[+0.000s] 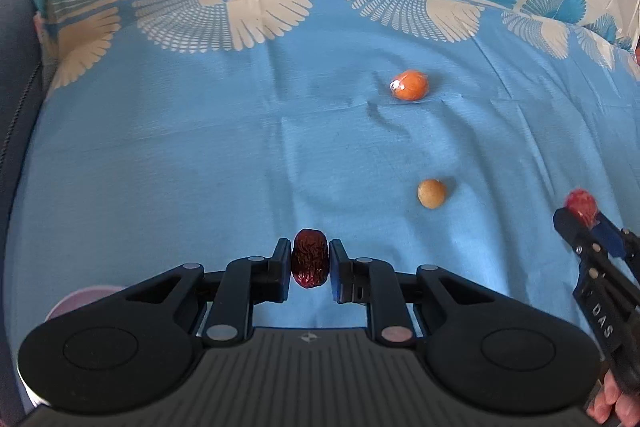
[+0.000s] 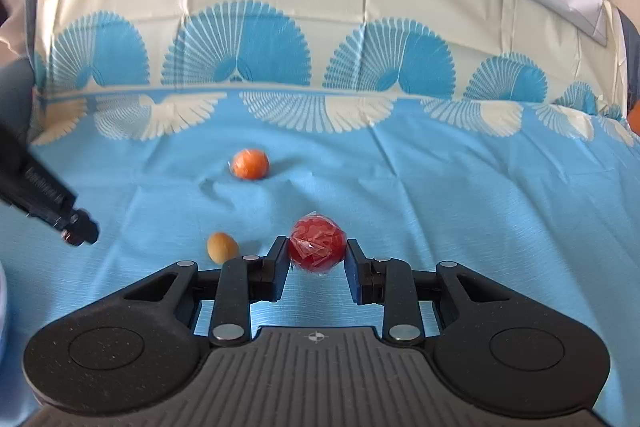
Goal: Organize fruits
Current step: 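Carry the red date and wrapped red plum over the plate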
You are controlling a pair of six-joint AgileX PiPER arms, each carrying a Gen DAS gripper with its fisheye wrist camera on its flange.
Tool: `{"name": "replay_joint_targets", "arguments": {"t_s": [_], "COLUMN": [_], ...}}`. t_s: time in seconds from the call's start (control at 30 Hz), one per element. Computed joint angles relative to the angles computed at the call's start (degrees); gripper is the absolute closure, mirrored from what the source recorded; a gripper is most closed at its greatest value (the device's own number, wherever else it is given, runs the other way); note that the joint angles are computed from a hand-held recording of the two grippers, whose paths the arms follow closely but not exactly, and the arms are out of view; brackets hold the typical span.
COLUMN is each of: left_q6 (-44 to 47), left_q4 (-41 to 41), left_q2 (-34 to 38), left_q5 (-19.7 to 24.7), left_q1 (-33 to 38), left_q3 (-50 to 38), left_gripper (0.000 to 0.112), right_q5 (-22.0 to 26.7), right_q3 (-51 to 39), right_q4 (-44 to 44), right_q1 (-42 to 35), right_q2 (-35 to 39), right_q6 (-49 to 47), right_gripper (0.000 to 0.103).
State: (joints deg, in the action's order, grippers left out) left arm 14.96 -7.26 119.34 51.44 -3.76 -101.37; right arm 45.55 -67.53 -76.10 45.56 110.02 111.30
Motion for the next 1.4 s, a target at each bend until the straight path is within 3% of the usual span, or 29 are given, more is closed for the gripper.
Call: {"name": "replay_joint_targets", "arguments": {"t_s": [0.27, 0.57, 0.87, 1.0, 1.4], "left_q6": [4.5, 21.4, 34.8, 36.3, 37.2], "left_q4": [-0.3, -8.9, -17.3, -19.1, -20.9], "left_q2": [-27.8, -47.1, -52.0, -52.2, -53.3], "left_q5": [0.7, 8.6, 14.5, 15.1, 16.0], "left_q1": [10.3, 31.7, 46.9, 49.0, 50.2], "left_q3": [24.9, 36.2, 39.4, 39.2, 38.7], "left_gripper": [0.091, 0.091, 0.091, 0.091, 0.091], "right_q5": [4.0, 9.5, 17.8, 20.8, 22.6], "right_q3": [2.0, -8.9, -18.4, -20.3, -21.1], "right_q4": [11.6, 17.3, 19.2, 18.7, 17.9], "right_q1": [12.4, 27.2, 35.9, 37.2, 38.6], "right_q2": [-13.8, -13.3, -8.8, -8.2, -7.9], "right_q6": [-9.1, -16.8, -21.0, -21.8, -22.4], "right_gripper": [0.072, 0.072, 0.072, 0.072, 0.072]}}
